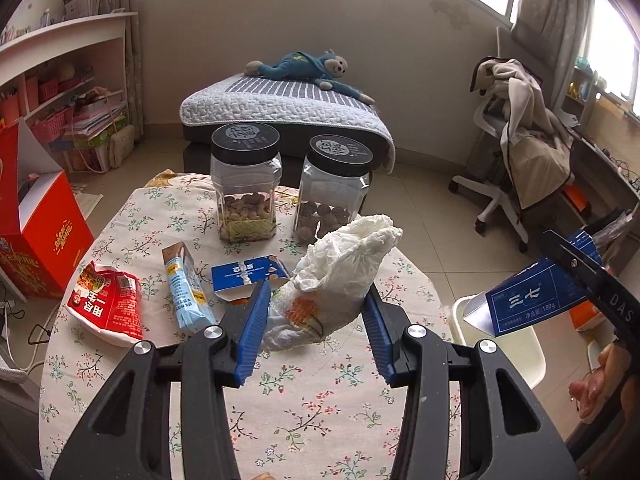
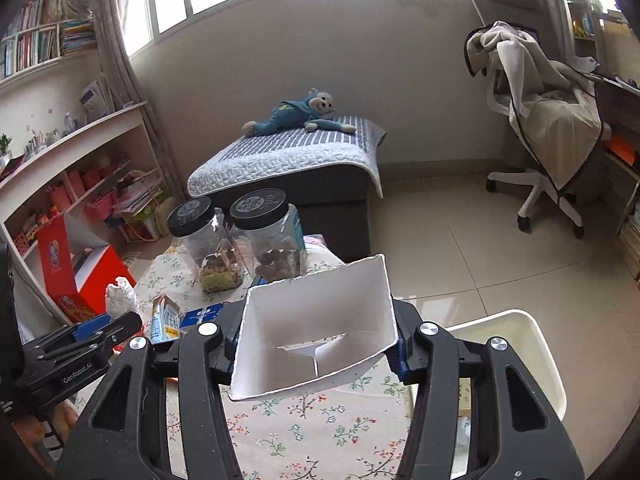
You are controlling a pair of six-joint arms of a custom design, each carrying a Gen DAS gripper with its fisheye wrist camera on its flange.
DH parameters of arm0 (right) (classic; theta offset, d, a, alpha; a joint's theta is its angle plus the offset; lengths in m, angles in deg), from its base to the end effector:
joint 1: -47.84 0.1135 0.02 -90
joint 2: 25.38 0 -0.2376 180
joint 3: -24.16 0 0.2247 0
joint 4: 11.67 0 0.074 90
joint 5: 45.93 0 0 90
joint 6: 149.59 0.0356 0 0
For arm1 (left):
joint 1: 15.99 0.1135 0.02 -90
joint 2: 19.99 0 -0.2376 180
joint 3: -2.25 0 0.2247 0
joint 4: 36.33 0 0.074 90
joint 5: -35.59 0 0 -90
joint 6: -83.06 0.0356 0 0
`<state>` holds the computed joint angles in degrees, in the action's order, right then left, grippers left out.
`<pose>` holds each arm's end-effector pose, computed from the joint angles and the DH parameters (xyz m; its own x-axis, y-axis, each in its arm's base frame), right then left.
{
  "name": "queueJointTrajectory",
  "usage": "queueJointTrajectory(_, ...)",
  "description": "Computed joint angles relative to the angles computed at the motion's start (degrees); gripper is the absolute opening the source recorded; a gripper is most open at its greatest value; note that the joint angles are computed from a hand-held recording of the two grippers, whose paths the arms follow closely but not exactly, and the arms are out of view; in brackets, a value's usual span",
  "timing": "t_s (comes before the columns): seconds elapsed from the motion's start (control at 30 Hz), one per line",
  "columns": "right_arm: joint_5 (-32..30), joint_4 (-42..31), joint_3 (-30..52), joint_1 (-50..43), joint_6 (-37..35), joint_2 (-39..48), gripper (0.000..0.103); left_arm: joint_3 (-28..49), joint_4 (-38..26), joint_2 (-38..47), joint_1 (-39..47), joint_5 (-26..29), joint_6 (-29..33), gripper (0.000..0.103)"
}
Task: Collect trash
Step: 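Carry the blue box and tissue bundle over the bin and release both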
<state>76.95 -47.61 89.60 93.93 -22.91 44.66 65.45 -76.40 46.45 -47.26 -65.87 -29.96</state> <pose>0.1816 0.1608 0.2513 -0.5520 0.1499 -0.8202 0.0135 0.9852 0.1710 0.1991 -0.1126 0.2439 -0.6902 -0.0292 -0.7230 0.1252 0.9793 -0.1591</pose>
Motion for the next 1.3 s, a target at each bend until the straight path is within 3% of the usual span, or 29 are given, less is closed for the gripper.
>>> queueJointTrajectory(0.27, 0.56, -5.25, -6.32, -8.65, -0.86, -12.63, 0.050, 3.99, 1.67, 6.60, -8.29, -2.91, -2.59, 0.046)
queueJointTrajectory(0.67, -12.13, -11.21, -12.66, -31.58, -5.10, -29.40, 0.053, 14.46, 2.98, 19.89, -20.52, -6.26, -6.94, 0.046)
queueJointTrajectory(0.77, -14.08, -12.72, -13.72, -37.07, -5.83, -34.22, 0.068, 18.37, 3.15, 23.93, -23.22, -6.63, -7.97, 0.046)
queueJointTrajectory(0.87, -19.32, -14.16, -14.47, -45.45, -7.92, -38.60, 0.075, 21.74, 3.46, 27.85, -25.58, -6.51, -8.86, 0.046)
queueJointTrajectory(1.07, -33.75, -16.11, -14.94, -64.53, -12.57, -43.15, 0.080, 28.30, 3.72, 35.61, -28.92, -4.87, -11.62, 0.046)
queueJointTrajectory(1.3, -41.88, -16.14, -14.27, -77.51, -15.57, -44.99, 0.089, 38.98, 1.55, 44.02, -32.62, -3.82, -12.80, 0.048)
